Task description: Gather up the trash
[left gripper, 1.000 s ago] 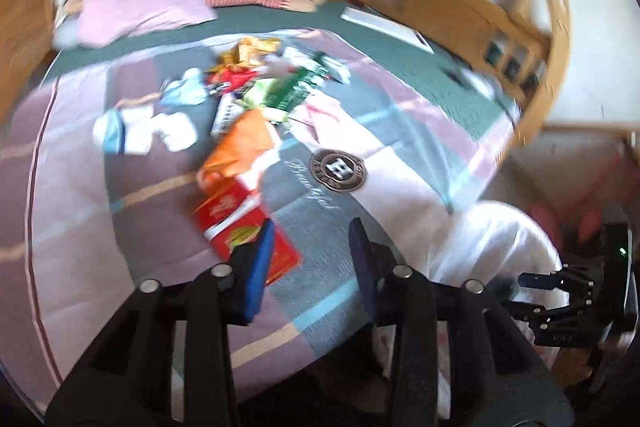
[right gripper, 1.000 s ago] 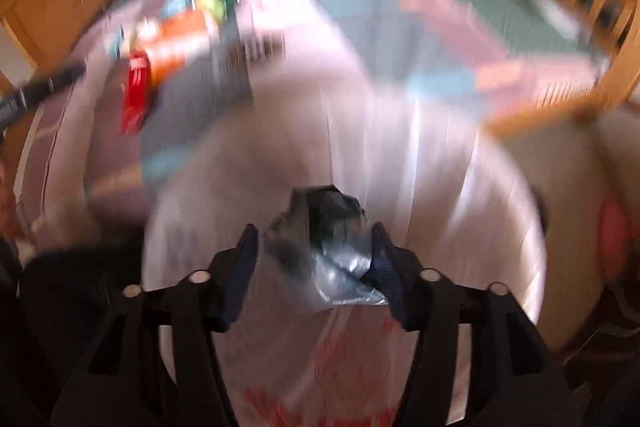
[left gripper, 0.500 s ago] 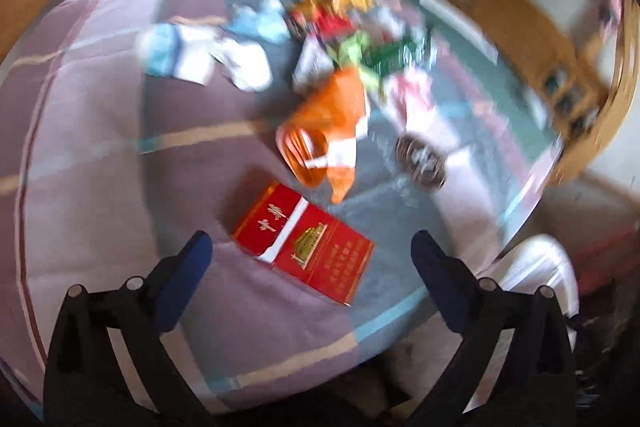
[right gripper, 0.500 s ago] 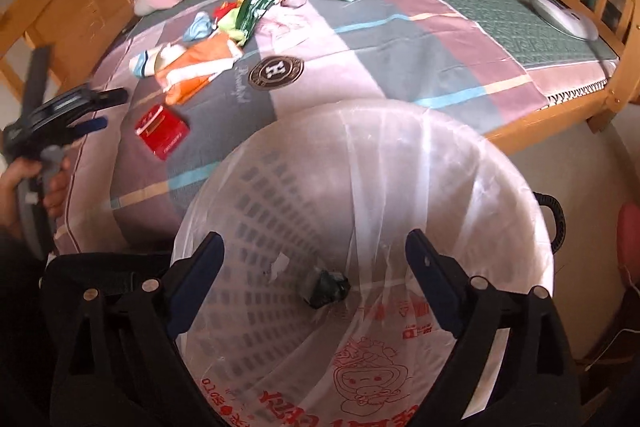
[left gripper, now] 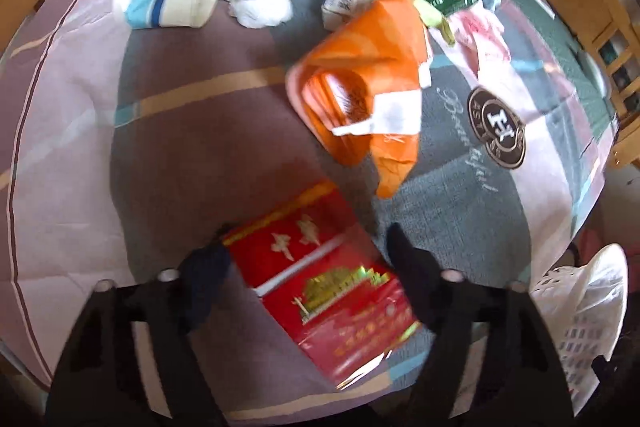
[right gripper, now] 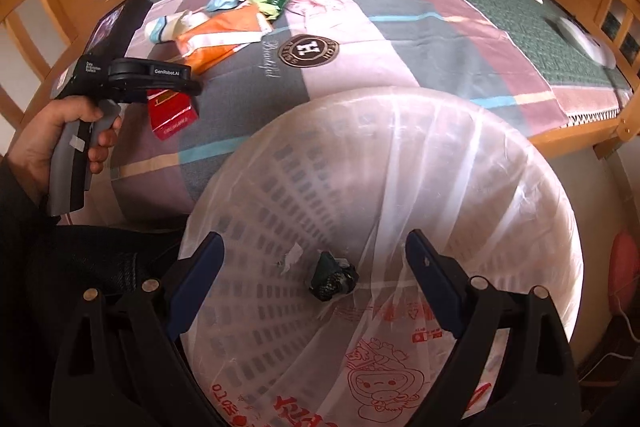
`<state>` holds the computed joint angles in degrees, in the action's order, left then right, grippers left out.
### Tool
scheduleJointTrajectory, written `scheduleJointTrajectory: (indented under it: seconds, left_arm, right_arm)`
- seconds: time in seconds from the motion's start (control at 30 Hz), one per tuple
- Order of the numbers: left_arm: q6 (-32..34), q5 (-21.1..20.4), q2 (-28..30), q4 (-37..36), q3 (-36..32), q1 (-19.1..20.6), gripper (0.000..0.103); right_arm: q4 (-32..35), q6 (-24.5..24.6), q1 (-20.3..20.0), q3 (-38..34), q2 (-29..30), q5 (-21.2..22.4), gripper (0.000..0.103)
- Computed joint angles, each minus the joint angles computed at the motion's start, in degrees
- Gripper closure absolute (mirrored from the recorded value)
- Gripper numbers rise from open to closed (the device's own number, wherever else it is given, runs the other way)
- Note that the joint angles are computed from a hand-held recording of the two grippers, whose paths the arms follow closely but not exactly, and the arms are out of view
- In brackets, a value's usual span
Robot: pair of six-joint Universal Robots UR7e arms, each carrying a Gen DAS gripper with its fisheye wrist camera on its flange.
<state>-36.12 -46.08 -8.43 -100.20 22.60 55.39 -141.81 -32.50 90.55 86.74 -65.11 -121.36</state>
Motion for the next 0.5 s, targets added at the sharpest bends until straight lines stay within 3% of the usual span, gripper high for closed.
scheduleJointTrajectory:
  seconds: [0.13,0.3,0.43,0.5]
  left_arm:
    - [-0.5,-0.1,-6.1,-8.9,11.2,0.0,0.041]
    - [3.4,0.4,-13.3,-26.7,24.8,-1.6,0.042]
    - [13.2,-11.0,-16.8,-43.2,32.0,-3.7,0.041]
    - [17.2,-16.7,-16.0,-46.9,32.1,-4.9,0.040]
  right_arm:
    - [-0.9,-0.1,0.0,0.2,-0.1,0.7,0.013]
    - [-2.5,0.7,-0.4,-1.4,-0.5,2.8,0.013]
    - [-11.2,0.3,-0.7,-2.9,-0.9,5.5,0.013]
    - [-15.7,1.8,-1.0,-4.5,-1.1,7.6,0.013]
